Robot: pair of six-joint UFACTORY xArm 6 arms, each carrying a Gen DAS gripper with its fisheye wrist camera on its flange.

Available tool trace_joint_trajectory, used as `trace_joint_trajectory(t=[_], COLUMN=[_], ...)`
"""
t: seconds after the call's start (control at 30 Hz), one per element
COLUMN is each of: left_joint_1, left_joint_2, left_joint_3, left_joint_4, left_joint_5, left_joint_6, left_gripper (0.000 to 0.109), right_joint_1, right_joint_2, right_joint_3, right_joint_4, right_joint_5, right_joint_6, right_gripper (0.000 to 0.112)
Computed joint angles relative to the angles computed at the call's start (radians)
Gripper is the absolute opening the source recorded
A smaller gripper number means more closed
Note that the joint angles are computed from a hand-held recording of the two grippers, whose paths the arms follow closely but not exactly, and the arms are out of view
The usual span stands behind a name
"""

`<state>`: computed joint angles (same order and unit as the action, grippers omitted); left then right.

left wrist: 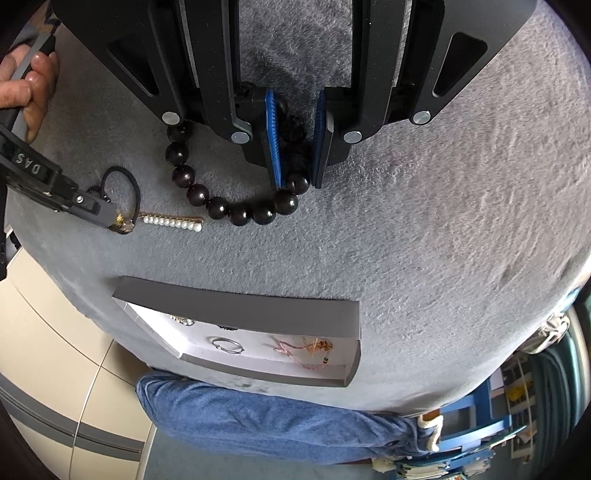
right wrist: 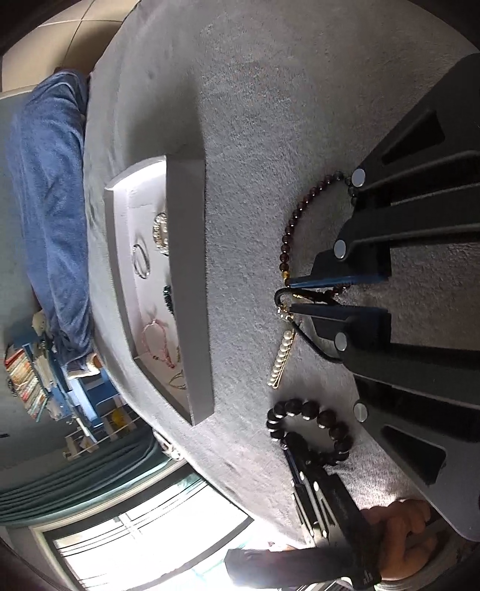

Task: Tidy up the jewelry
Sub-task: 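Close the left tool on the large black bead bracelet while the right closes on the black cord bracelet, then lift and carry the black bead and cord bracelets over the grey tray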

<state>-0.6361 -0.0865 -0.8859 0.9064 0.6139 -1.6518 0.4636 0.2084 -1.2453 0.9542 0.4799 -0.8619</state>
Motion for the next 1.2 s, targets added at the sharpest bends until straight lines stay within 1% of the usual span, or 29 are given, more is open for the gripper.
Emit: trace_joint_trajectory(t=[0.13, 0.27, 0.3, 0.47, 0.5, 0.53, 0.57, 0.63, 0.77, 0.93, 1.0, 1.03, 1.13, 1.2], left_joint_1=[-0.003, -0.007, -0.008, -0.011, -0.011, -0.011, -0.011, -0.011, -0.011, -0.011, -0.011, -0.011, -0.012, -0.01], left_joint_2=[0.009, 0.014, 0.015, 0.015, 0.015, 0.014, 0.015, 0.014, 0.015, 0.014, 0.013, 0.013, 0.014, 0.012], left_joint_3=[-0.009, -0.013, -0.015, -0.016, -0.016, -0.015, -0.016, -0.015, -0.016, -0.016, -0.014, -0.014, -0.016, -0.013], left_joint_4=[0.0, 0.001, 0.001, 0.001, 0.001, 0.001, 0.0, 0.001, 0.0, 0.0, 0.001, 0.001, -0.001, 0.0], left_joint_5=[0.008, 0.016, 0.018, 0.022, 0.022, 0.022, 0.022, 0.022, 0.022, 0.023, 0.021, 0.021, 0.024, 0.02], left_joint_6=[0.004, 0.005, 0.007, 0.01, 0.01, 0.01, 0.01, 0.01, 0.01, 0.011, 0.009, 0.009, 0.011, 0.009], left_gripper=[0.017, 0.017, 0.017, 0.017, 0.017, 0.017, 0.017, 0.017, 0.017, 0.017, 0.017, 0.017, 0.017, 0.017], right_joint_1=[-0.002, 0.006, 0.01, 0.022, 0.023, 0.025, 0.028, 0.031, 0.033, 0.019, 0.019, 0.017, 0.005, -0.009], right_joint_2=[-0.023, -0.048, -0.053, -0.052, -0.053, -0.057, -0.067, -0.089, -0.122, -0.151, -0.155, -0.156, -0.129, -0.106], right_joint_3=[0.023, 0.047, 0.053, 0.075, 0.077, 0.083, 0.094, 0.115, 0.152, 0.186, 0.19, 0.188, 0.156, 0.128], right_joint_4=[0.075, 0.111, 0.105, -0.075, -0.08, -0.087, -0.068, -0.028, -0.04, -0.044, -0.043, -0.034, -0.051, -0.022], right_joint_5=[-0.015, -0.039, -0.049, -0.103, -0.107, -0.116, -0.128, -0.134, -0.117, -0.039, -0.025, -0.012, 0.028, 0.056], right_joint_6=[-0.058, -0.102, -0.101, 0.055, 0.058, 0.064, 0.046, 0.003, 0.015, 0.072, 0.091, 0.092, 0.151, 0.171], right_gripper=[0.007, 0.007, 0.007, 0.007, 0.014, 0.023, 0.027, 0.028, 0.028, 0.028, 0.028, 0.028, 0.028, 0.028])
